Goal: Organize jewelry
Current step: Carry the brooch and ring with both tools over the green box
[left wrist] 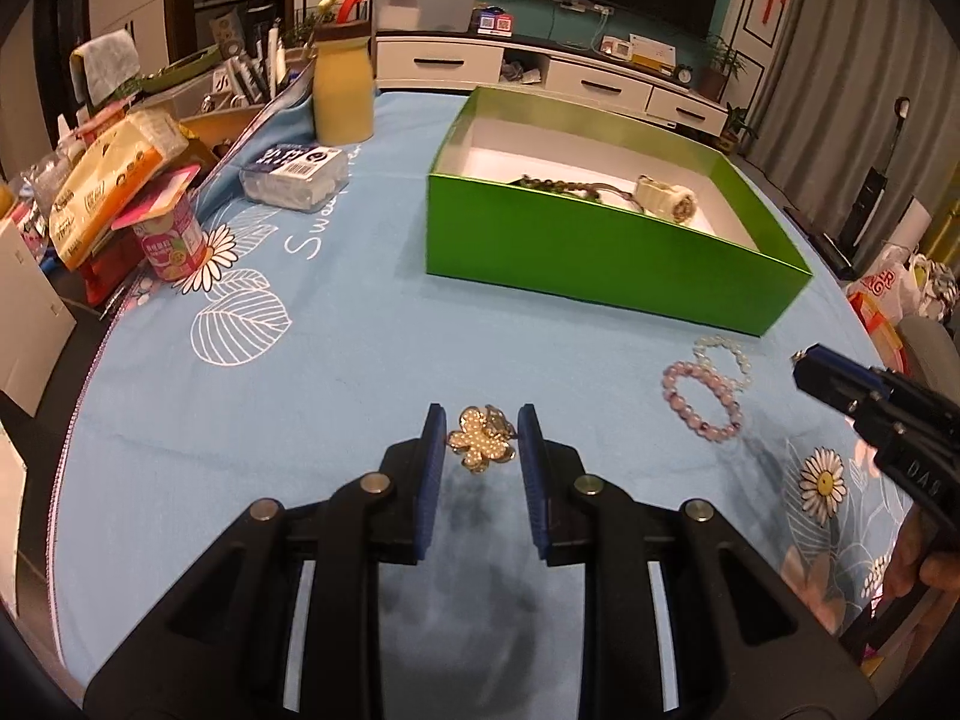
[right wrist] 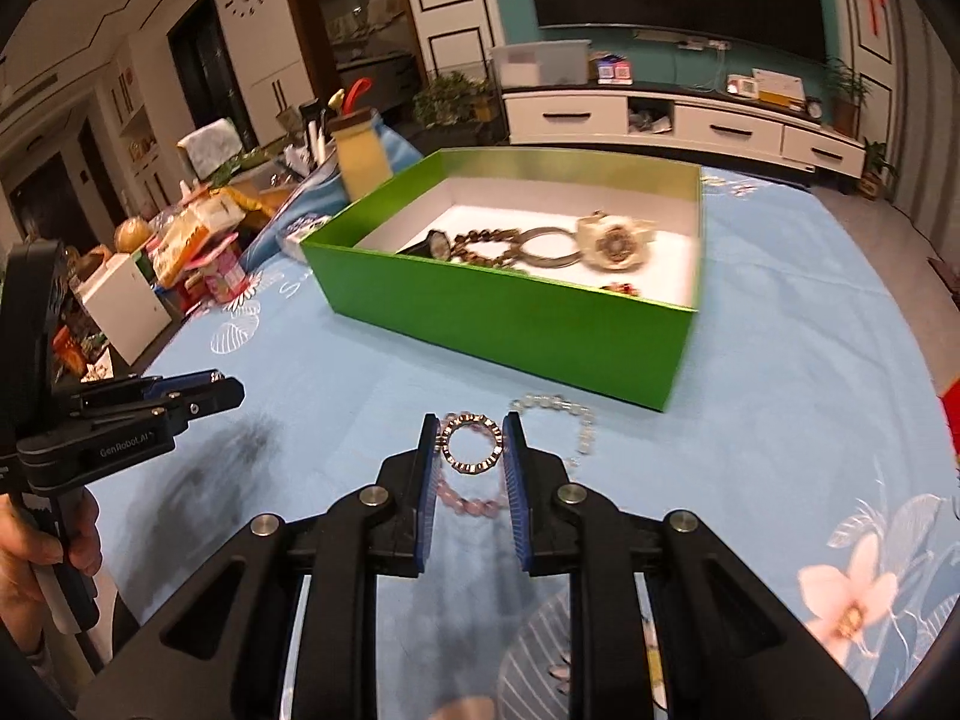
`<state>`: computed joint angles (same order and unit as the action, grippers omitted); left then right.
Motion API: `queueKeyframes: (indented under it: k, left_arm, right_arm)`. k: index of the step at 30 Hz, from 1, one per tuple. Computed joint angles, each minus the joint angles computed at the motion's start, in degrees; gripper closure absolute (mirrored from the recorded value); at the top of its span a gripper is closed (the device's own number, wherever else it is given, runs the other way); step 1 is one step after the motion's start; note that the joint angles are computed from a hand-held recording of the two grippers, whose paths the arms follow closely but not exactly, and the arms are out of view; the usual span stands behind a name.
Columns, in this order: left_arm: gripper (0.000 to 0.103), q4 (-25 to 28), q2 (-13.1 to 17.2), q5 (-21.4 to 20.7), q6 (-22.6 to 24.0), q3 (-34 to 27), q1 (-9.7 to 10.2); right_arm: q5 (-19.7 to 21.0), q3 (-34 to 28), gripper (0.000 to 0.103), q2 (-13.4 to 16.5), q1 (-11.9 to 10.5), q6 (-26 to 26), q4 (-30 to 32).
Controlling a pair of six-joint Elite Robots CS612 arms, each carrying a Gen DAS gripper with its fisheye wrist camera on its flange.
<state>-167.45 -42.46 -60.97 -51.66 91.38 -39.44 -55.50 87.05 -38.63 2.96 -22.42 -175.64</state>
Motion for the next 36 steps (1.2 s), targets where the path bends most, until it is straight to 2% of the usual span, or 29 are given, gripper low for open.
queueKeyframes:
  k: [16, 36]
  left_arm:
    - [0.079, 1.41, -1.16, 4.98, 3.54, -1.09, -2.73]
    - [0.079, 0.54, -1.87, 7.56, 5.3, -1.41, -3.1]
  right_arm:
    - [2.88, 3.64, 0.082, -2.3, -2.8, 4.07, -8.03]
    - [4.21, 4.11, 0.082, -2.95, -3.2, 6.33, -13.68]
